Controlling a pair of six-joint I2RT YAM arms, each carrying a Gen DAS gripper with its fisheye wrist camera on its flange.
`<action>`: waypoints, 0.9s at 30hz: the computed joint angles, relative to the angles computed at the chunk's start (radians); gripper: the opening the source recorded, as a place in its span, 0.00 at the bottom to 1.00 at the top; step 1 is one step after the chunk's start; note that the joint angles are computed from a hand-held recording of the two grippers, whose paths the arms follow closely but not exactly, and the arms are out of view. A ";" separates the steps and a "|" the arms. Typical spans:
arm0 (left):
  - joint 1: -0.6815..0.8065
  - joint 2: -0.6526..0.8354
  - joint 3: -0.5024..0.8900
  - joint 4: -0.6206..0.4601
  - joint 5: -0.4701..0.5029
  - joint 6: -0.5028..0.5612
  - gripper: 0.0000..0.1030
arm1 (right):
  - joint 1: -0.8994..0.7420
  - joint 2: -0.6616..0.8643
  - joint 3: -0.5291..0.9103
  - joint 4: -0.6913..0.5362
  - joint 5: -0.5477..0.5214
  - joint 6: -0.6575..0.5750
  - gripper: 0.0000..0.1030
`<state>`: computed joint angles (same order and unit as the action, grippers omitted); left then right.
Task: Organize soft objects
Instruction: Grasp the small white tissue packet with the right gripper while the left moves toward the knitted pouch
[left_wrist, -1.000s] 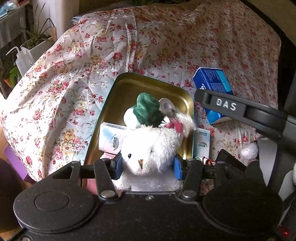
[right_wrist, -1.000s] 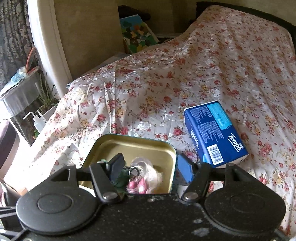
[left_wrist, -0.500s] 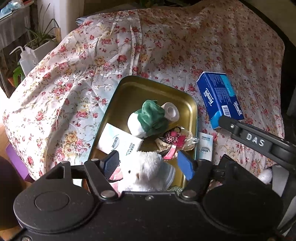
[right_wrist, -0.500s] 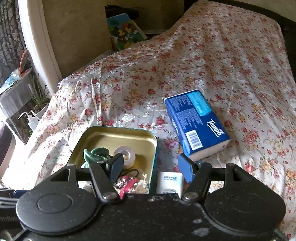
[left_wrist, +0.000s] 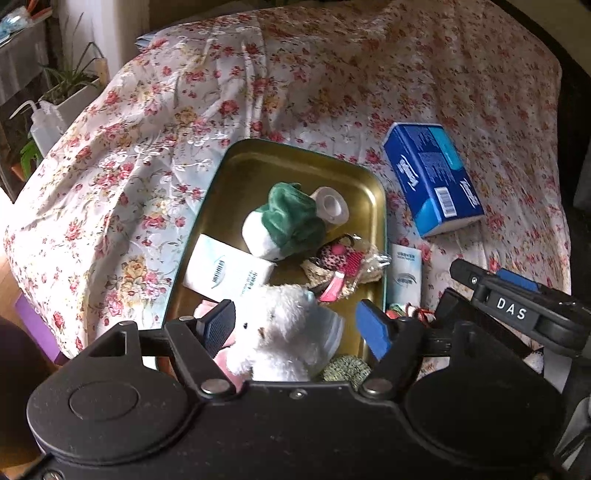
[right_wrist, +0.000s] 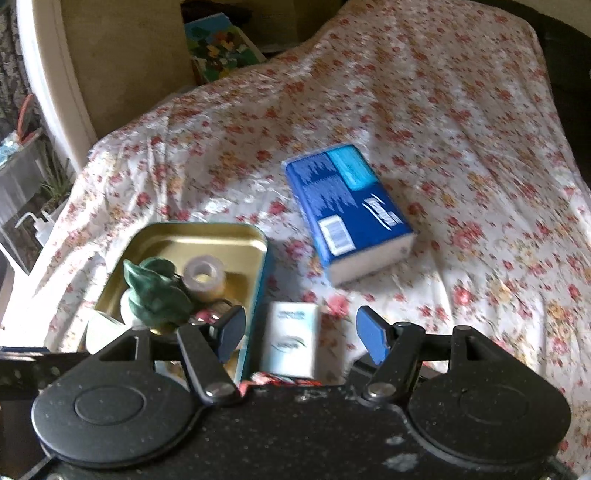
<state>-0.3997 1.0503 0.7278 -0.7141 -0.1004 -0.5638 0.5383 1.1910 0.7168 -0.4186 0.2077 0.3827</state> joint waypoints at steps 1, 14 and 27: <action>-0.011 0.001 0.001 0.000 -0.002 -0.001 0.66 | -0.011 -0.010 -0.013 -0.002 -0.003 -0.002 0.64; -0.173 0.077 0.032 0.015 -0.072 -0.041 0.67 | -0.245 -0.106 -0.148 -0.006 -0.059 -0.070 0.65; -0.301 0.211 0.085 0.034 -0.128 -0.079 0.68 | -0.255 -0.117 -0.149 -0.018 -0.034 -0.089 0.66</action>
<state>-0.7011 1.2613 0.8125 -0.6798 -0.2287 -0.6424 0.2829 1.0740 0.5681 -0.4369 0.1737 0.2937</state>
